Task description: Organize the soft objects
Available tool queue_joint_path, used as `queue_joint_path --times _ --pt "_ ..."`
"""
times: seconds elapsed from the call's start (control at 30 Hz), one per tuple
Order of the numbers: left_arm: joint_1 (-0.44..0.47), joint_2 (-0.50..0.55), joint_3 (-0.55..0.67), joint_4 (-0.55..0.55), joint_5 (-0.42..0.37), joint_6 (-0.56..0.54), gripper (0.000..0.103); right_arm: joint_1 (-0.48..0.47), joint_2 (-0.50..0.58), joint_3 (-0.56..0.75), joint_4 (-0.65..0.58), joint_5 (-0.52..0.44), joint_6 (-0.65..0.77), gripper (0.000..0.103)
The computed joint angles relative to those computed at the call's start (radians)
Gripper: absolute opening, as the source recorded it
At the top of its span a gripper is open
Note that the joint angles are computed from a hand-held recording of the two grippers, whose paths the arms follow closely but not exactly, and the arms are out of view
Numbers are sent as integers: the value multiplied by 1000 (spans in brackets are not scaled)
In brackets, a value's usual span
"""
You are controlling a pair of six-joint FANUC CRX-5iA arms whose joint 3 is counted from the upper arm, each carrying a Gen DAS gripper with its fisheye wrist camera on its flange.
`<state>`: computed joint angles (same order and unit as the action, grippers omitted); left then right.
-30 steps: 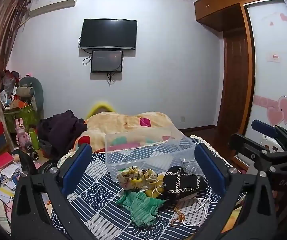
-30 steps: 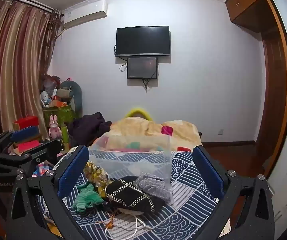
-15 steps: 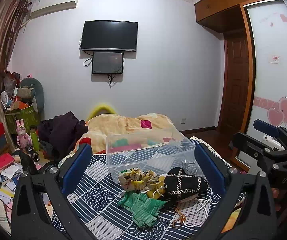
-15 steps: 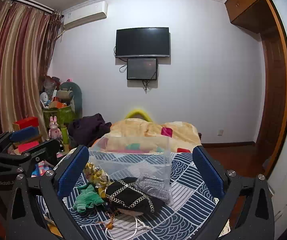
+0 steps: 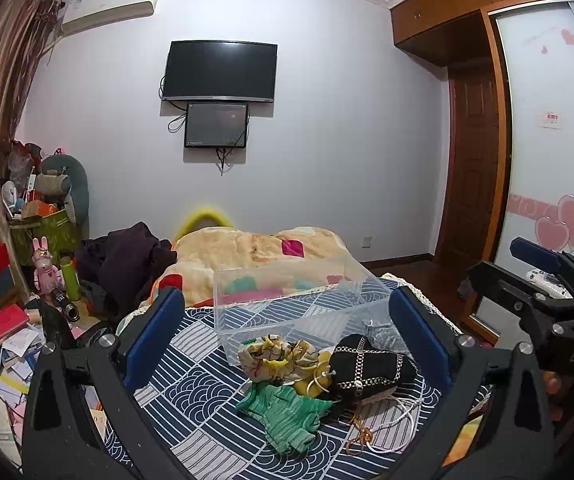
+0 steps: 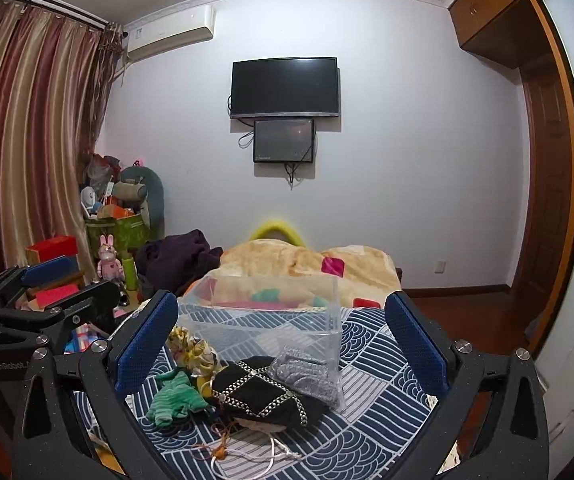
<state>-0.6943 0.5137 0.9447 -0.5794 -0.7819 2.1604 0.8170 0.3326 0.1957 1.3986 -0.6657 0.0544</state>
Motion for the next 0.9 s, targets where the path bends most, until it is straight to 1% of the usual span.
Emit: queue_joint_path --times 0.9 --pt "-5 -6 -7 -16 4 2 103 3 -5 -2 9 -7 -7 103"
